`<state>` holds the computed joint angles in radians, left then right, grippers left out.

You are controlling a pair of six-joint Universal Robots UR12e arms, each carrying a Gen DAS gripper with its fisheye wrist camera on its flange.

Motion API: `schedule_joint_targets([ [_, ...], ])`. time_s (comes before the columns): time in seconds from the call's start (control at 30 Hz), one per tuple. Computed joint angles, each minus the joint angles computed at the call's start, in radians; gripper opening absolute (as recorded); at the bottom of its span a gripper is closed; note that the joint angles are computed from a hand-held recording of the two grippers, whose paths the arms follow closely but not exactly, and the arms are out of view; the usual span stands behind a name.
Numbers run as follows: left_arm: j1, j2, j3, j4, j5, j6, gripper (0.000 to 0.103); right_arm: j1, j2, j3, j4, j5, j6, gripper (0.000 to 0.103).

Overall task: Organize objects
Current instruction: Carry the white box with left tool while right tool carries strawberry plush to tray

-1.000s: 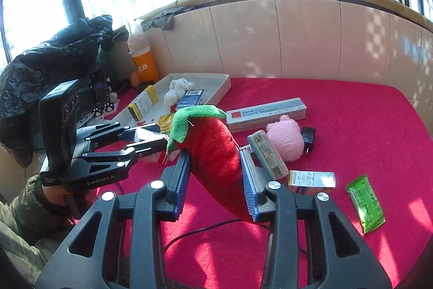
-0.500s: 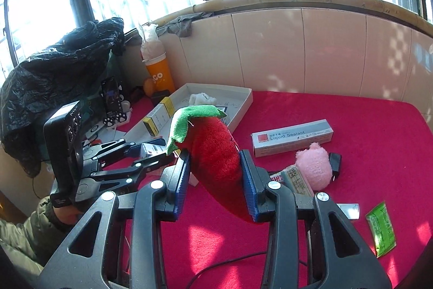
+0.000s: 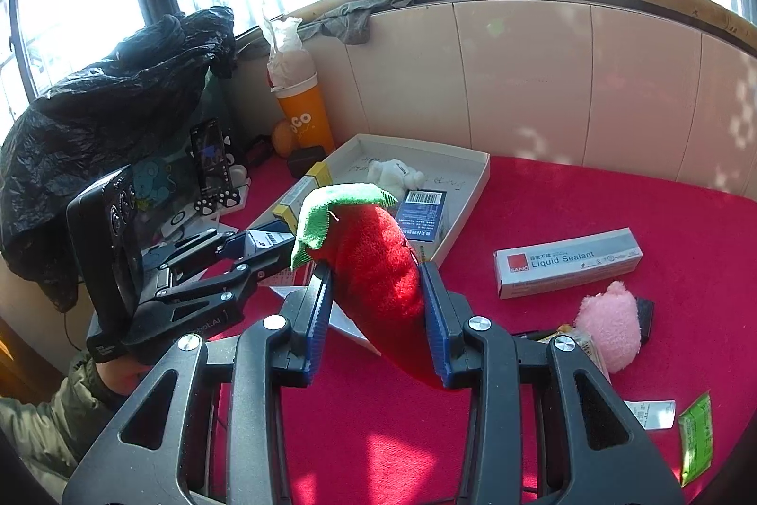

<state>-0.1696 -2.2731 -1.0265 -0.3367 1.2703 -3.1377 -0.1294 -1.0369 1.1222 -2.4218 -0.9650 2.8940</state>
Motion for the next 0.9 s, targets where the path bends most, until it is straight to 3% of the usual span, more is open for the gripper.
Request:
schedule_joint_targets([
  [0.3,0.018,-0.022,0.04,-0.013,0.029,-0.032,0.032,0.028,0.055,-0.086,0.04,0.002,0.019,0.036],
  [0.47,0.026,-0.049,0.091,-0.043,0.083,-0.035,0.032,0.038,0.096,-0.15,0.06,-0.018,0.069,0.036],
  [0.7,0.038,-0.114,0.226,-0.104,0.134,-0.049,0.032,0.048,0.148,-0.227,0.112,-0.003,0.149,0.036],
  [0.83,0.037,-0.172,0.339,-0.193,0.158,-0.066,0.032,0.06,0.17,-0.253,0.161,0.007,0.153,0.036],
  [0.9,0.03,-0.201,0.394,-0.243,0.21,-0.057,0.032,0.069,0.183,-0.269,0.185,-0.001,0.15,0.036],
])
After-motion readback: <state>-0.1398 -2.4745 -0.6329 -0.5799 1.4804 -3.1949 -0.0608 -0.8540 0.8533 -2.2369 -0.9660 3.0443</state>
